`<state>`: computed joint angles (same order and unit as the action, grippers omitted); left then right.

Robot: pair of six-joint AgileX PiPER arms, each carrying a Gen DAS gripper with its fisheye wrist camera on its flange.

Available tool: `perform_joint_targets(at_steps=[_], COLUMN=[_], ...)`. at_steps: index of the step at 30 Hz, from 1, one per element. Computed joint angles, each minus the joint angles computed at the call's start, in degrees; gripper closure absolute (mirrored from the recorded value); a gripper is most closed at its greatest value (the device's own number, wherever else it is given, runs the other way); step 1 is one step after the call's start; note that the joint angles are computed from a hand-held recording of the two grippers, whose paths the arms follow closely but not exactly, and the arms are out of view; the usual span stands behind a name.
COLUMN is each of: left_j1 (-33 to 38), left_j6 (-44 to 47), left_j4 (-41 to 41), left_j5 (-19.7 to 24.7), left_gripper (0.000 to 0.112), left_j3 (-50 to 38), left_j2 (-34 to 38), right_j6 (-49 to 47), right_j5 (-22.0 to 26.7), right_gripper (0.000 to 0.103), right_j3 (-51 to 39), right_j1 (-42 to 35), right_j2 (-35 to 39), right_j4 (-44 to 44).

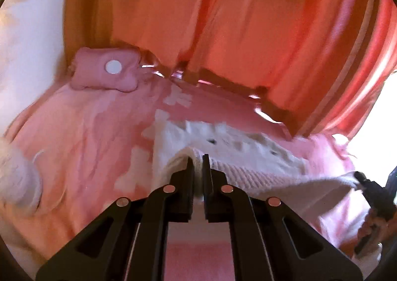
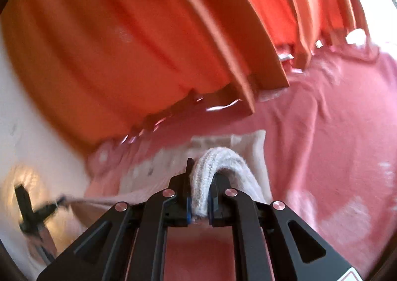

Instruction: Fold small clothes

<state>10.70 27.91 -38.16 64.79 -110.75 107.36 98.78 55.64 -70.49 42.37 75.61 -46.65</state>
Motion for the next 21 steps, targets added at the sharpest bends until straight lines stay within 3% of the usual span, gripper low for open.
perform_joint_targets(at_steps=[2, 6, 8, 11, 13, 15, 17, 20, 21], left_j1=[-5.94, -11.99, -12.42, -11.85, -11.37, -11.62, -11.52, -11.31, -11.19], left_j6=[-8.14, -19.77, -20.62, -22.20, -20.55, -19.53, -18.46, -17.50, -16.64], left_j4=[8.23, 19.50, 20.30, 18.98, 17.19, 17.52, 17.24, 16.54, 15.64], left_j5=[-3.44, -3.20, -3.13, -0.75, -1.51, -5.78, -7.58, -9.64, -11.75], left_gripper=[0.107, 0.107, 0.106, 0.103, 0.095, 0.067, 0.062, 0.047, 0.042], left_j3=[-9.58, -28.14, -31.68, -36.45, -38.28, -34.27, -32.28, -27.86, -24.15], left_j2=[9.90, 27.78, 31.90, 35.42, 36.02, 33.98, 33.09, 30.68, 28.65], right_j6=[-3.62, -9.31, -9.77, -9.68, -8.18, -6.90, -9.34, -8.39, -7.39], right_j5=[-7.13, -16.73, -18.81, -23.43, -23.37, -23.74, -23.96, -11.97, -9.22], right_gripper=[0.095, 0.094, 0.093, 0.087, 0.082, 0.076, 0.066, 0.061, 0.054], right_j3=[-0.64, -3.48, -4.10, -2.47, -2.03, -2.01, -2.96, -8.27, -8.89], right_j1=[-8.66, -18.73, -20.59, -22.67, -22.65, -22.42, -22.60, -18.39, -16.96], right_j2=[5.85, 18.78, 22.10, 20.90, 18.92, 17.94, 18.60, 21.31, 21.29], right_j4=[4.76, 12.14, 12.78, 14.18, 11.51, 10.40, 12.75, 5.37, 1.94])
